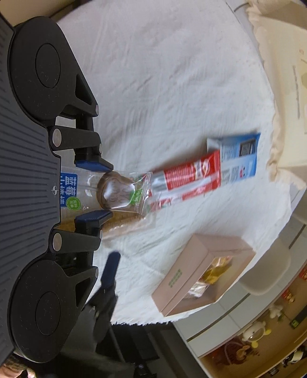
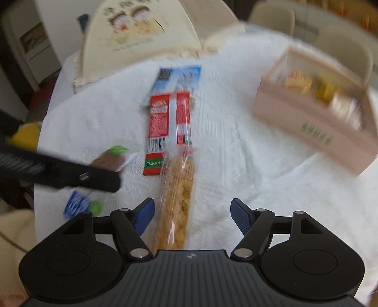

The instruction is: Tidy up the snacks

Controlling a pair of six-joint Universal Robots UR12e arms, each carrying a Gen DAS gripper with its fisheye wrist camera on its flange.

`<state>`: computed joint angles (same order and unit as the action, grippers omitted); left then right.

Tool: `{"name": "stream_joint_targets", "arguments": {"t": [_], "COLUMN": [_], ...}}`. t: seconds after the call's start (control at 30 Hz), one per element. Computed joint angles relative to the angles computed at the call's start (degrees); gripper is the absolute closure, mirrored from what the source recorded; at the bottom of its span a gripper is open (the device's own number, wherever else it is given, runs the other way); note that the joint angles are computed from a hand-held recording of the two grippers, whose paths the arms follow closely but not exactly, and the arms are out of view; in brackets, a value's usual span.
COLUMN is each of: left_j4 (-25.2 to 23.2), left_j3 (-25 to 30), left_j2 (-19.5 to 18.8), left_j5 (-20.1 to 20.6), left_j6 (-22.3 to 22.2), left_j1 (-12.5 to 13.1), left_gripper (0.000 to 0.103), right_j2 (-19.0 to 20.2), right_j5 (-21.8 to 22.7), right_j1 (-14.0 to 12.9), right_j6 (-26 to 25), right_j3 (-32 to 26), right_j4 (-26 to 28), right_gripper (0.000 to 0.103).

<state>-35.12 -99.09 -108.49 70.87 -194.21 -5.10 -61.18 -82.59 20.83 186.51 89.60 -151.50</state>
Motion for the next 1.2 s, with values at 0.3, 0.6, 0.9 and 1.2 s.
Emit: {"name": "stream_joint_targets", "arguments": {"t": [0.3,0.6,0.9,1.2], "left_j4": [-1.12,1.07,10.36,5.77], "left_j3": [0.17,3.72,22.62,29.04], "left_j2": [-0.42,-2.72,-12.50,-19.83], "left_j5": [-2.07,-11.38,-14.06,-15.72], "left_j6": [1.61,4.42,5.08,-3.92], "left_j1": [0.13,-0.90,-3.99,-3.84], "left_gripper": [0.063,0.063,0.061,0.062], "right_j2": [-0.74,-8.76,-14.69,-15.52], "right_j5": [3.16,-2.10,-10.97,-14.72], "right_j1": [-0.22,-3.60,-5.10,-5.29], "right_j6": [-1.90,5.84,12.47,16.21], "right_j3": [-0.26,7.54,12.57,13.90], "right_j4": [5.07,-3.16,-14.20,-12.57], "right_gripper": [0.075,0.076,0.076,0.076]}}
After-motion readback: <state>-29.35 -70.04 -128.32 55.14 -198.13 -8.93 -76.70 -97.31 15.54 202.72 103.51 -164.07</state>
